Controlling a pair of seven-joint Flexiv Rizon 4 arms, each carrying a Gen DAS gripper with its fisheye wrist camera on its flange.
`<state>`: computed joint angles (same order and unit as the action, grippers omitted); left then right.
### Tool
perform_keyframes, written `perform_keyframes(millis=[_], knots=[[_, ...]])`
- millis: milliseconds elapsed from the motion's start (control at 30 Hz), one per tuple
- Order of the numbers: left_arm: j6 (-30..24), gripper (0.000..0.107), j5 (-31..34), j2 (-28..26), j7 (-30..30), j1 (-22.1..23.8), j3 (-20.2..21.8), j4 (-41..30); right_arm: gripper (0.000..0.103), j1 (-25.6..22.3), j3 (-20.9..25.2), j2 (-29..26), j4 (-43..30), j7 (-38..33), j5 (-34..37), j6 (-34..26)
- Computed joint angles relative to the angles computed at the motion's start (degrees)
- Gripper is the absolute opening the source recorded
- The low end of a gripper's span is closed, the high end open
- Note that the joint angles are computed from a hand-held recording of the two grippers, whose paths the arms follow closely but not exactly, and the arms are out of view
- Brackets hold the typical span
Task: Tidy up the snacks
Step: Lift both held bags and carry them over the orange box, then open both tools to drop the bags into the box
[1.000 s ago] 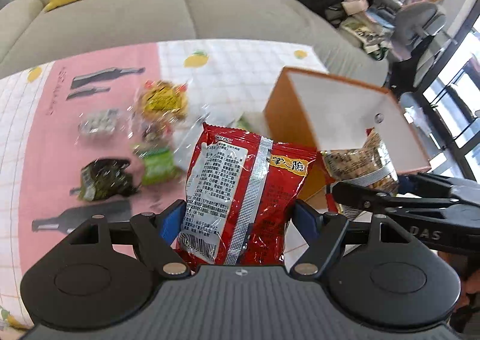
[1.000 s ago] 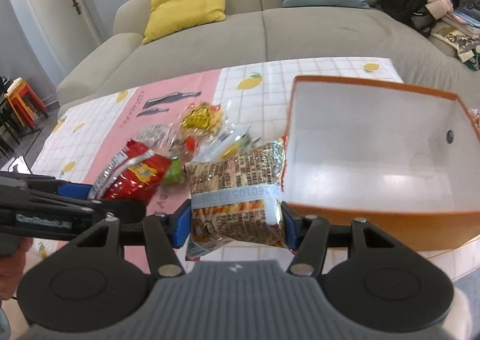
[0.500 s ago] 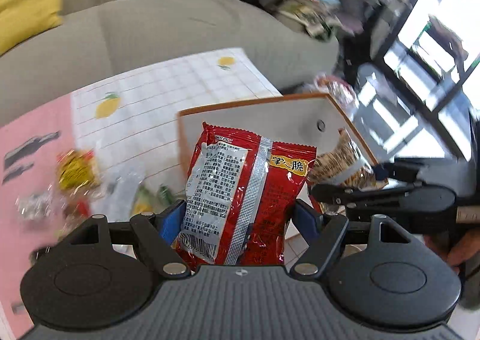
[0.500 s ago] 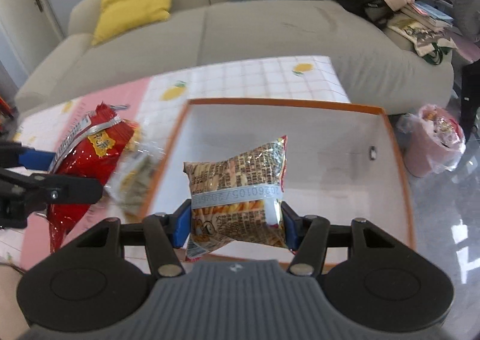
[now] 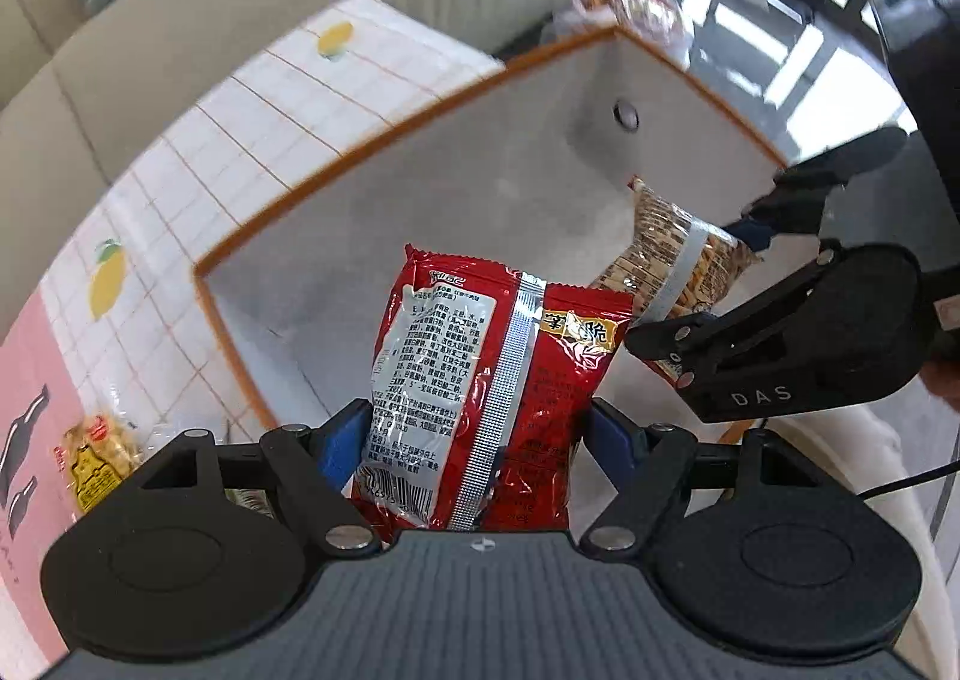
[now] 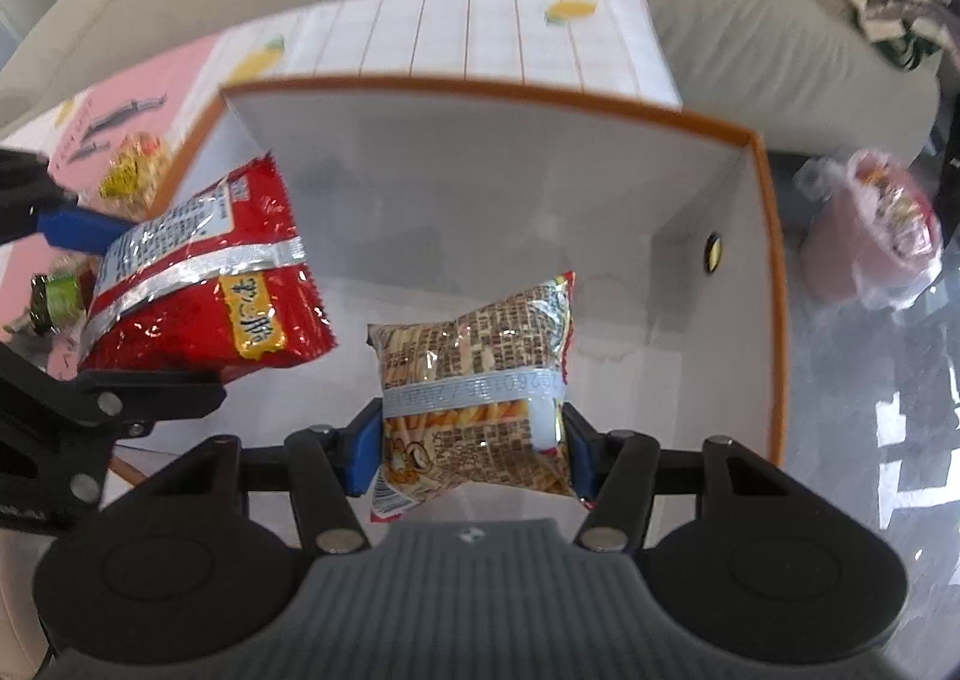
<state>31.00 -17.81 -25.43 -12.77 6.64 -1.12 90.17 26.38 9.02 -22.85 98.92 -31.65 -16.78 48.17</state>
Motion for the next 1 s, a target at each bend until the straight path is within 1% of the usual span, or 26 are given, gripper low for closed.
perform_keyframes(millis=[67, 133, 300, 400, 500, 600, 700, 800, 1000], knots=[[-1.56, 0.088, 1.95, -1.23, -0.99, -0.71, 0.33, -1.49, 0.057, -0.93, 0.84, -1.17, -0.9, -2.38, 2.04, -0.02], [-1.91, 0.088, 3.88, -2.13, -1.42, -1.35, 0.6, -2.37, 0.057, -1.78, 1.6, -2.25, -1.81, -5.11, 4.24, -0.37], [-4.14, 0.088, 8.92, -4.29, -2.53, -2.87, 1.39, -5.33, 0.057, -3.28, 2.96, -4.85, -4.9, -11.49, 9.56, -3.23], [-3.63, 0.088, 11.39, -5.31, -3.93, -3.75, 1.84, -6.38, 0.058, -3.89, 3.57, -6.08, -6.47, -14.15, 12.55, -3.79], [-3.63, 0.088, 13.65, -6.58, -5.74, -4.63, 2.33, -7.84, 0.058, -3.75, 3.44, -7.13, -8.01, -15.3, 13.89, -5.57], [-1.02, 0.088, 15.24, -6.11, -5.58, -5.09, 2.36, -6.63, 0.058, -4.19, 3.53, -8.01, -8.99, -16.73, 15.62, -6.46], [-0.86, 0.089, 16.06, -5.91, -5.94, -5.51, 2.33, -6.33, 0.058, -4.14, 3.34, -8.63, -9.74, -17.61, 16.14, -7.72], [1.57, 0.093, 15.79, -5.52, -5.67, -5.51, 1.87, -4.91, 0.058, -3.86, 2.9, -9.51, -10.98, -18.01, 16.05, -8.78], [1.8, 0.094, 12.12, -3.84, -3.04, -3.85, 0.82, -3.14, 0.058, -3.1, 2.4, -10.49, -12.41, -17.88, 15.47, -9.66]])
